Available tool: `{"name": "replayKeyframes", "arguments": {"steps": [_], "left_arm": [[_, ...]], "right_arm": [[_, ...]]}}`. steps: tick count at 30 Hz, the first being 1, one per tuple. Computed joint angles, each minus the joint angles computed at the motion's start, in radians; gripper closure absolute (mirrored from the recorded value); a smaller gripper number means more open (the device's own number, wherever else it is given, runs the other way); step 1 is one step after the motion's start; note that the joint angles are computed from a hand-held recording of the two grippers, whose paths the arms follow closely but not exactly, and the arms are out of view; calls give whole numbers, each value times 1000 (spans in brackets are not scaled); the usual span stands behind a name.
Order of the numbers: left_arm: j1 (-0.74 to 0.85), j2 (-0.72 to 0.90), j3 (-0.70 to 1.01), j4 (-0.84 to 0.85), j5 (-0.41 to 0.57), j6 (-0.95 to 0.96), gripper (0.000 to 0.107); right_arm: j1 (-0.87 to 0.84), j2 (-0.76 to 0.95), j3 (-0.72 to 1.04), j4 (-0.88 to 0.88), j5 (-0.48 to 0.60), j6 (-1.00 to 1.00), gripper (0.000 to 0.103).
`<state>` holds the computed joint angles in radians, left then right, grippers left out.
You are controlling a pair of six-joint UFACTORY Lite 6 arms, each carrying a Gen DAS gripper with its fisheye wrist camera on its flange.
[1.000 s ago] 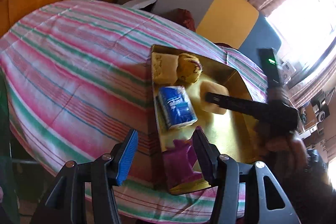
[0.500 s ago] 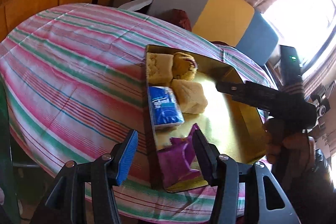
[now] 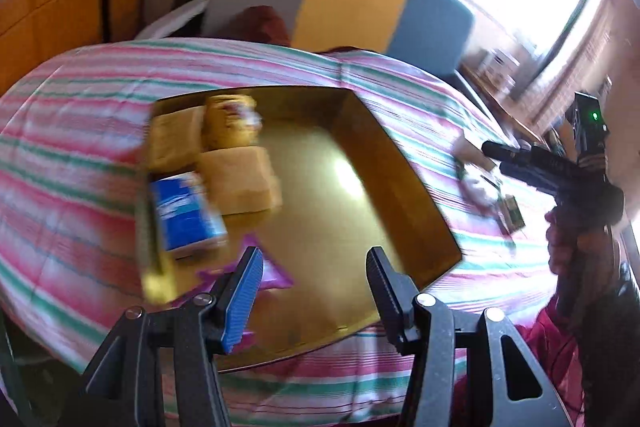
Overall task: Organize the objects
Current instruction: 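Move both tools back toward the remaining items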
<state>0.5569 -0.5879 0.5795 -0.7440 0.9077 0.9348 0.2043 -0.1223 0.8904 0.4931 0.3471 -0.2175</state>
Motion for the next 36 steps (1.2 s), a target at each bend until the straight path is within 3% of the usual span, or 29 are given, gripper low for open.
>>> {"name": "replayKeyframes", "arguments": {"steps": [7,12,15,24,36], "left_arm": [[-458,-5,29,142,-158,-339,53],[-749,56,67,260,-255,-575,53],[-879,105,86,300,-298,-665,53],[-1164,233,125,406,-375,-869,53],[-1248,277,115,370,-393,-865,53]], "right_arm": [[-560,-88,-63,235,132,-438,14],[-898,80,-44,387,69,-621,13],[-1075,230,70,473,223,-584,17],[-1062,311,121,410,249,-500,12],[-1064,328,96,435,257,-526,9]]}}
